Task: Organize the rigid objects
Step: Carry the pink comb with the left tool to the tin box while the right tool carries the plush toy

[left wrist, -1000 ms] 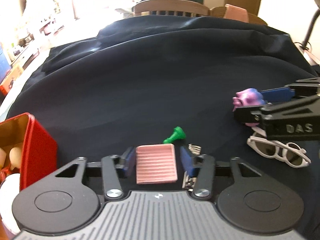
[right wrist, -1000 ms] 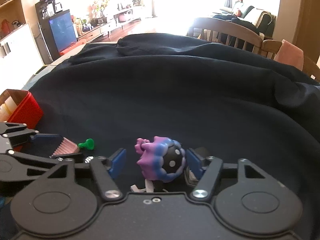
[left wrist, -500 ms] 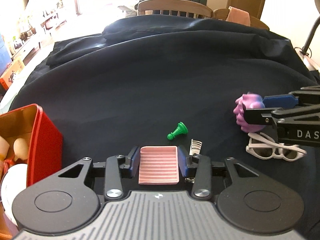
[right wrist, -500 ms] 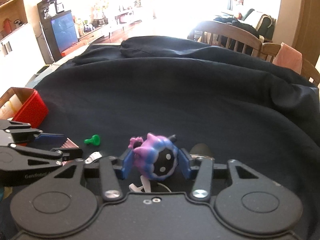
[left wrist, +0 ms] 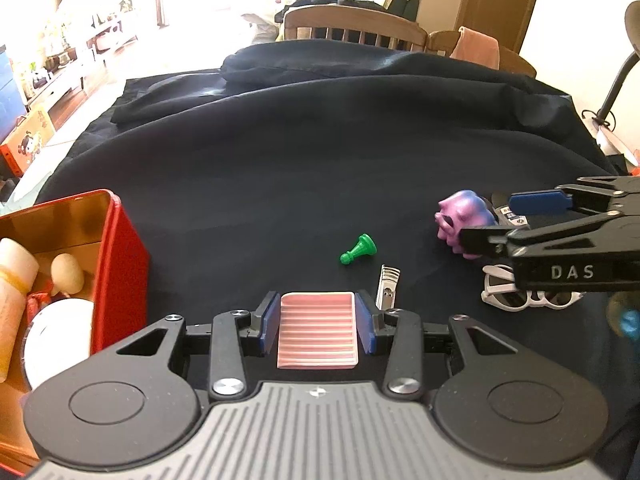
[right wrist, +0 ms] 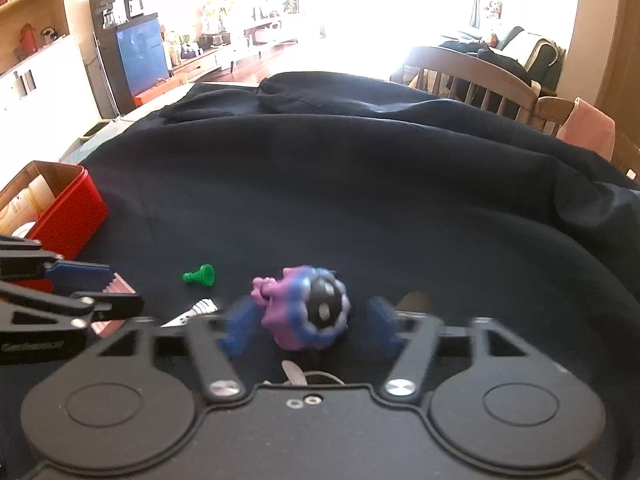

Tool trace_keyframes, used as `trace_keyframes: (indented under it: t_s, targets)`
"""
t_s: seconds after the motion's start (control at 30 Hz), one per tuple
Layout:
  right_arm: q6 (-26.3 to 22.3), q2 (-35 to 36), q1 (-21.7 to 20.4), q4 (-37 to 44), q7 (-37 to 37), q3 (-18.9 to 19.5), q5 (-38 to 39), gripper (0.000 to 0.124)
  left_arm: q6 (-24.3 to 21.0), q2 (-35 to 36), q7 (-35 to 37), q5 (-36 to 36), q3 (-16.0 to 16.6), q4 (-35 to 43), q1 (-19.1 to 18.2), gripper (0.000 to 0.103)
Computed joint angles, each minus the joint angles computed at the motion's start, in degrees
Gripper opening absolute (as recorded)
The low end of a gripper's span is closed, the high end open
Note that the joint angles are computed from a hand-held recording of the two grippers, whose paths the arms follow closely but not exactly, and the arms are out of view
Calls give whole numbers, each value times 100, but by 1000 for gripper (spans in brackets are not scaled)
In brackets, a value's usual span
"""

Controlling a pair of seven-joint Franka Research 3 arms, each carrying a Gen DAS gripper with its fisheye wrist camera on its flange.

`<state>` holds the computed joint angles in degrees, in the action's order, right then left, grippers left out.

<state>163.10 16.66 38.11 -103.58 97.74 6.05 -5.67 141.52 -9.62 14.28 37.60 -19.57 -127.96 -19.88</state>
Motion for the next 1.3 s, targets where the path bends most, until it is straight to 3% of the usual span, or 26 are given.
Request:
trace_keyframes:
  t_s: [0.07,0.23,0.43,0.67,1.3]
  targets:
    - [-91,85,-71,96,-153,111,180,77,7,-97,-35,-46,10,-76,0,39]
    - [-281,329,84,390,99,-56,66,76,-73,-297,-140,-193,-3,-234,18,39]
    - [-442,436,75,507,102,-42,69,60,-91,-451,-194,-296,-40,-362,42,39]
    - [-569,269,221,395,478,-167,-236,55,-7,-506,-128,-341,-48,-387,54,39]
    - [-624,-969,81,-375,722,505,109,55,426,-1431,655,-1099,107,-913,28,39]
